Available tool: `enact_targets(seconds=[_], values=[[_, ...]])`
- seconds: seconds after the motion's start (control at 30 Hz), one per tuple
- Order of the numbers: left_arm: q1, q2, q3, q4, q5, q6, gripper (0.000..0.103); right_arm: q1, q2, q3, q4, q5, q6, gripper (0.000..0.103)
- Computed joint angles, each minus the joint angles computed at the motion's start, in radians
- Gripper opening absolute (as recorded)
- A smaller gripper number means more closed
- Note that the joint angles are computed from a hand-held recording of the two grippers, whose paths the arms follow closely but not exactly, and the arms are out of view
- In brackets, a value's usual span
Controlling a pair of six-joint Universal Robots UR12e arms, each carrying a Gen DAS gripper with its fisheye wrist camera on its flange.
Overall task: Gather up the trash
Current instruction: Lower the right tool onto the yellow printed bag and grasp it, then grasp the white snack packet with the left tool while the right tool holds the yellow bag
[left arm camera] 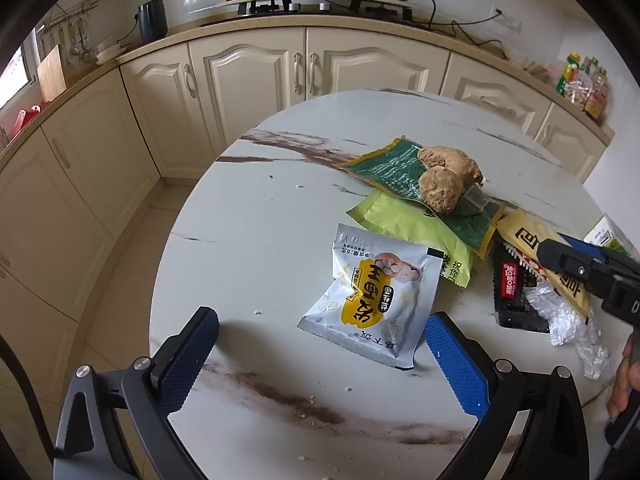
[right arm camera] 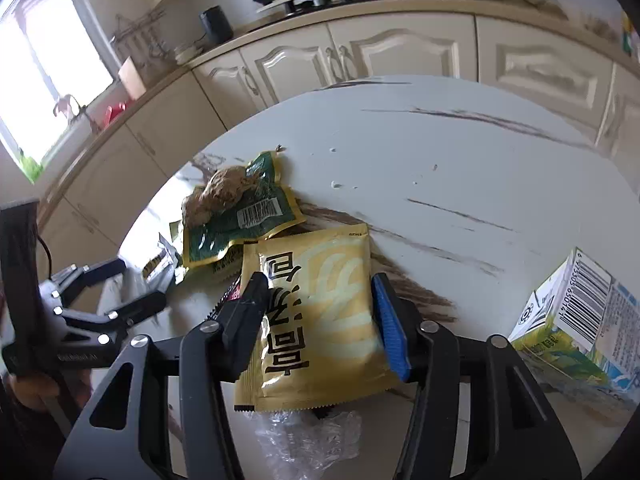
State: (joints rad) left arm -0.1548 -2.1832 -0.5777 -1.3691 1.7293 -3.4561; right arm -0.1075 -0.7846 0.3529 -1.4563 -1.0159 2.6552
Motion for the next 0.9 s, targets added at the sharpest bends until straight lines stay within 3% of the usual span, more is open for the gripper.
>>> enact_targets(seconds=[0.23,0.3,0.4,0.6,0.7,0.8,0.87,0.9], values=[[0.004,0.004,-0.009,0.008,-0.004,0.013,0.102,0.002,-0.079,0.151,-0.158,-0.033,-0.028,0.038],[0.006,0.006,-0.015,0.017,-0.010,0.011,0.102,0.000,-0.099,0.185,-0.212,-0.034,-0.021,0.024],[0.007,0.007,-0.021,0.024,-0.007,0.015,0.102,-0.007,-0.100,0.181,-0.221,-0.024,-0.015,0.016],[0.009,0.019,-0.048,0.049,-0.002,0.032,0.100,-0.013,-0.125,0.215,-0.264,0.001,-0.026,0.010],[0.012,0.029,-0.070,0.076,-0.002,0.041,0.091,-0.014,-0.140,0.231,-0.282,0.012,-0.041,0.009],[0.017,0.035,-0.078,0.095,-0.004,0.034,0.061,-0.016,-0.156,0.249,-0.306,0.027,-0.047,0.009],[0.019,0.035,-0.078,0.095,-0.003,0.034,0.055,-0.016,-0.164,0.259,-0.321,0.038,-0.041,0.009],[0.021,0.039,-0.089,0.110,-0.008,0.040,0.046,-0.016,-0.163,0.252,-0.307,0.038,-0.045,0.009]])
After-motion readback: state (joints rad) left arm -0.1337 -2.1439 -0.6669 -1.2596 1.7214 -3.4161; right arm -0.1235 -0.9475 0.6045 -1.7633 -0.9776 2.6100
